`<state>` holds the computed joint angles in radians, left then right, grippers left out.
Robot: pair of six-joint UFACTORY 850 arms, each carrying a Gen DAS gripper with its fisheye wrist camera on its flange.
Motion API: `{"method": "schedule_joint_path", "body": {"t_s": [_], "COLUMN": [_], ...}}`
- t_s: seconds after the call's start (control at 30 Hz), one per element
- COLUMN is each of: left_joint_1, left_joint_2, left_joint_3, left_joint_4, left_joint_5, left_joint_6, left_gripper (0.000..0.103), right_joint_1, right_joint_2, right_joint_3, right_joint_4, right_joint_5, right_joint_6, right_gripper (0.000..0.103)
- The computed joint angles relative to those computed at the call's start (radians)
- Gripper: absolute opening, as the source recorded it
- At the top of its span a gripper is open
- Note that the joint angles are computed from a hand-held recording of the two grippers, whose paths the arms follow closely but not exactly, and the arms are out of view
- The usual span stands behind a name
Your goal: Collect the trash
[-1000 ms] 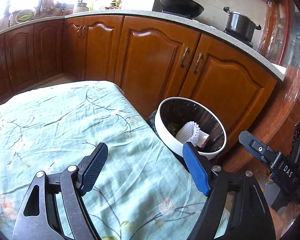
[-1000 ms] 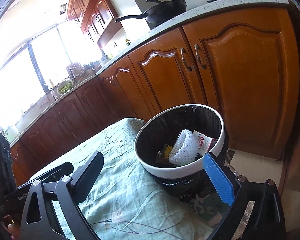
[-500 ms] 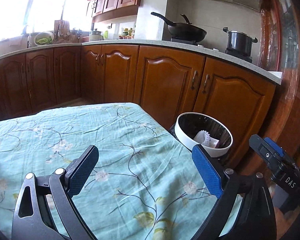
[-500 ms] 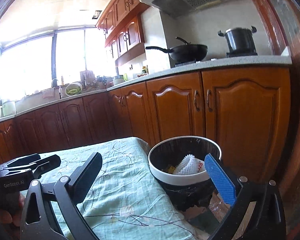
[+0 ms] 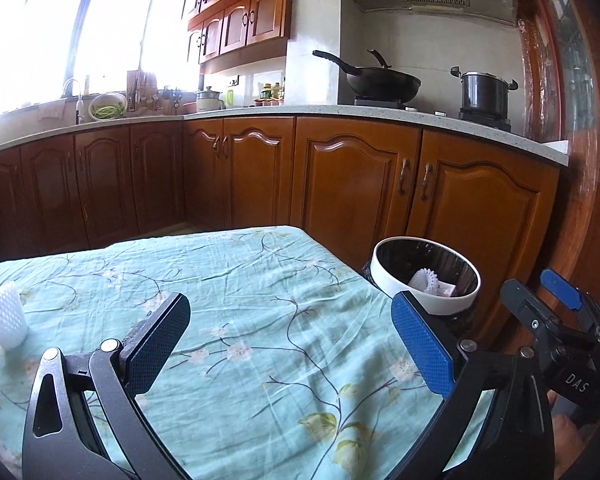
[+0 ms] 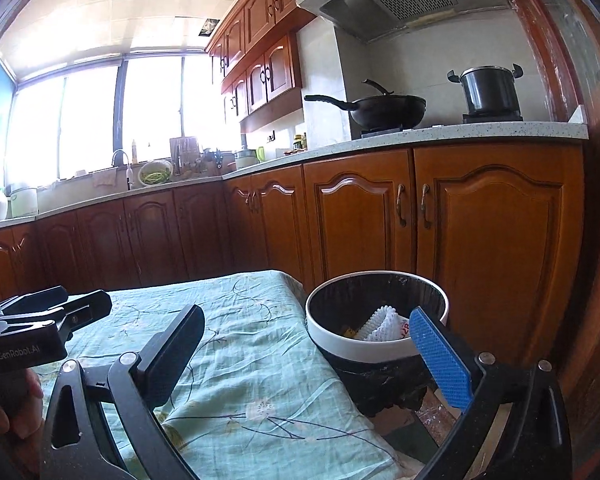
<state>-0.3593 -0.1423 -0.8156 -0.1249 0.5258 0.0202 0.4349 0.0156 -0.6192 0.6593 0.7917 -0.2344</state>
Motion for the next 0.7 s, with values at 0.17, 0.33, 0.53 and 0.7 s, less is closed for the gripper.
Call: {"method": "schedule_joint_path", "body": {"t_s": [0.17, 0.33, 0.53, 0.7], "left_joint_1": [-0.007, -0.015, -0.021, -0.024], "left_joint_2": [0.002, 0.006, 0.006, 0.002], "left_joint_3": [0.004, 0.008, 0.009, 0.006], "left_joint_4": [-0.032, -0.053, -0.072, -0.095], "left_joint_5": [-0.003, 0.002, 0.001, 0.000], "left_joint_6": [0.025, 0.051, 0.075, 0.089], "left_gripper": [0.103, 0.103, 0.103, 0.103], "right_joint_1": [0.000, 0.000, 0.003, 0.003], "right_joint_2": [0.001, 0.001, 0.002, 0.002], "right_joint_3": [0.004, 0.004, 0.004, 0.003], "right_joint_4": [-0.009, -0.014, -0.011, -0.010], "right_joint_5": [-0.006, -0.008, -0.009, -0.011], "right_joint_6": [0.016, 0.022, 0.022, 0.022], "right_gripper": [0.103, 0.103, 0.103, 0.103]}}
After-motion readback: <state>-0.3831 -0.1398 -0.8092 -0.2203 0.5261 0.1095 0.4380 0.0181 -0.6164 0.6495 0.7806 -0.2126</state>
